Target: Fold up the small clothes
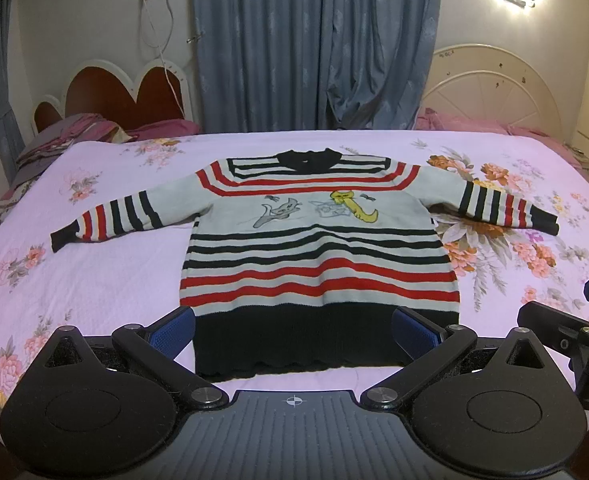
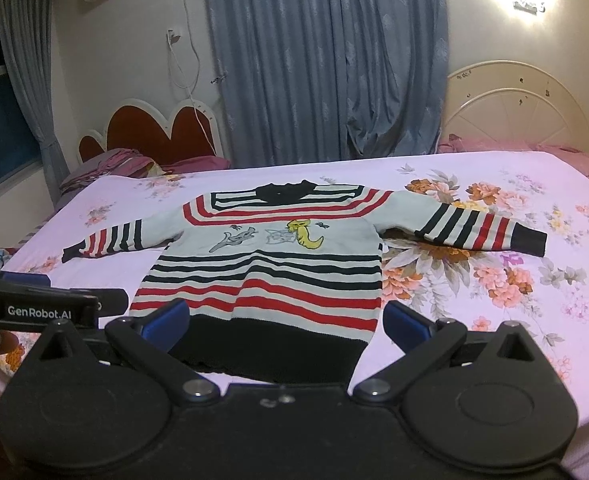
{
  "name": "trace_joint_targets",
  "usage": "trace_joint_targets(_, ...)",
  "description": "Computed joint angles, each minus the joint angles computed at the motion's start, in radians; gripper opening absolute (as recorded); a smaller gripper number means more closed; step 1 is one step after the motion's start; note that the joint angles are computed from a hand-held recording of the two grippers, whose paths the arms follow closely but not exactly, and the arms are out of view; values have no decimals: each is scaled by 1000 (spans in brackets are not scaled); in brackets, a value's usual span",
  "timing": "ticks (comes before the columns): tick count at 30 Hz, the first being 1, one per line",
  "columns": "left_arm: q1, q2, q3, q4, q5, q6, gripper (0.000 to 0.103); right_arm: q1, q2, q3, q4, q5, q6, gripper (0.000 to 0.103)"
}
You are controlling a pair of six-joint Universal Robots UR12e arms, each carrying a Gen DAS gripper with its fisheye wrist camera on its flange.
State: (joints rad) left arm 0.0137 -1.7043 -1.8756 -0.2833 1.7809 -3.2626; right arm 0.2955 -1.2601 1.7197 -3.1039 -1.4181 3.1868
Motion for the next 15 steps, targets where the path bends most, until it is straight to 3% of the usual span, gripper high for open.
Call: trace_joint_targets(15,7,-5,1,2,-1,-3,103,2,1,-1,1,-2,-1,102)
